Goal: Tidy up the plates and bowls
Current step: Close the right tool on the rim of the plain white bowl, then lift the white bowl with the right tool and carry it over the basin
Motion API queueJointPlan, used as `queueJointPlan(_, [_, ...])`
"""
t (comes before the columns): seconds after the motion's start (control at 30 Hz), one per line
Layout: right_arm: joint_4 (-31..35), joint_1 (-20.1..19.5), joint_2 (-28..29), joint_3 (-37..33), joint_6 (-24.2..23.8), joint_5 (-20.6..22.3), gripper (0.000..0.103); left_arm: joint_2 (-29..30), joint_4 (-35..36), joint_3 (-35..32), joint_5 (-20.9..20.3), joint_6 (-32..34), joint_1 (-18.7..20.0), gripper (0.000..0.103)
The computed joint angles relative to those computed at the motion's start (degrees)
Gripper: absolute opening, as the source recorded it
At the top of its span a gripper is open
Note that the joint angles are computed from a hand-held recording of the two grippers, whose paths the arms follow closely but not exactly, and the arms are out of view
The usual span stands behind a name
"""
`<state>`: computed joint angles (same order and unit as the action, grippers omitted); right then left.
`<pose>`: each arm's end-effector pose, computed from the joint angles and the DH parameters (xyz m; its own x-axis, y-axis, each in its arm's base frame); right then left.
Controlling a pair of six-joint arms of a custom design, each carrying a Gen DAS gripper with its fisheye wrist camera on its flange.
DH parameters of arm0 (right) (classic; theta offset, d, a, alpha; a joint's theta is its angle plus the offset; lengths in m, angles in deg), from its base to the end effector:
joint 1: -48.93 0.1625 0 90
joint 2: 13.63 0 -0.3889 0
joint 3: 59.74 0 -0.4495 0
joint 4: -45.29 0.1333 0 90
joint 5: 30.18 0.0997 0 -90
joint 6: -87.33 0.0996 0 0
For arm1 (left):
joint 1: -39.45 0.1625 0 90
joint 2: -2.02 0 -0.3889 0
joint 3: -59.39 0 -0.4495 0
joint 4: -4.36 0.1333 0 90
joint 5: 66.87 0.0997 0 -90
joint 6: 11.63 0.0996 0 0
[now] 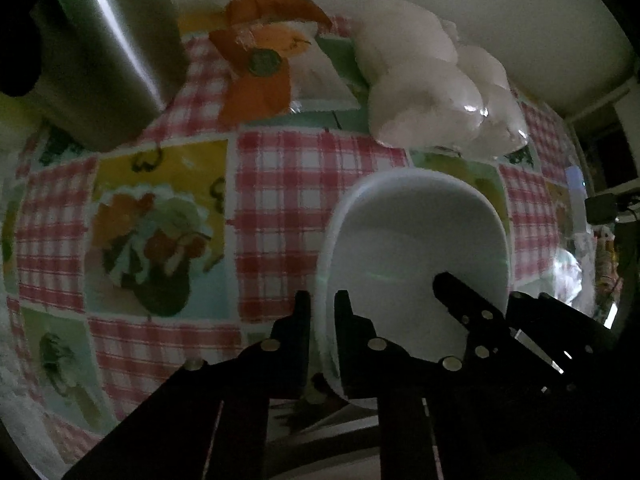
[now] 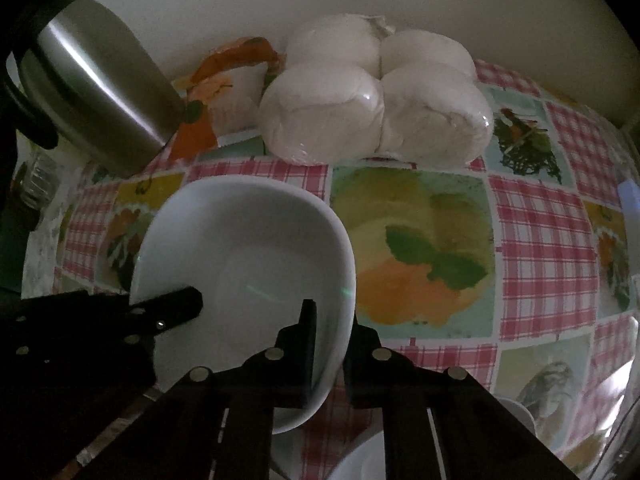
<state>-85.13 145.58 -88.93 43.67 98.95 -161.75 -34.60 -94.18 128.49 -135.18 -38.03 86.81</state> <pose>0.1372 -0.5966 0.2753 -0.7667 0.2482 0.5920 0.0422 0.9397 -0.3394 -0.3794 -0.6632 0.0281 -0.7965 0.3637 -0.4830 0.2958 0.9311 0.2133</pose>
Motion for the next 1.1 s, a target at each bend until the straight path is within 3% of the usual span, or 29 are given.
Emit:
queueJointPlan(0.4, [-1.1,2.3,-3.1,0.0,0.6,-0.1,0.013,-3.2,-3.9,2.5,0.4,0.3,-2.8,0.012])
queueJointPlan(0.8, [5.3,8.8,-10.4,2.7,7.1,-1.9,0.013,-12.4,-4.0,9.4,-0.8,-5.1,-7.7,0.012])
queueJointPlan(1.1, [6.8,15.1,-16.3,8.4,11.5,-3.7,0.016,-22.2,-6.7,19.4,0.0,-9.4,-11.5,0.012])
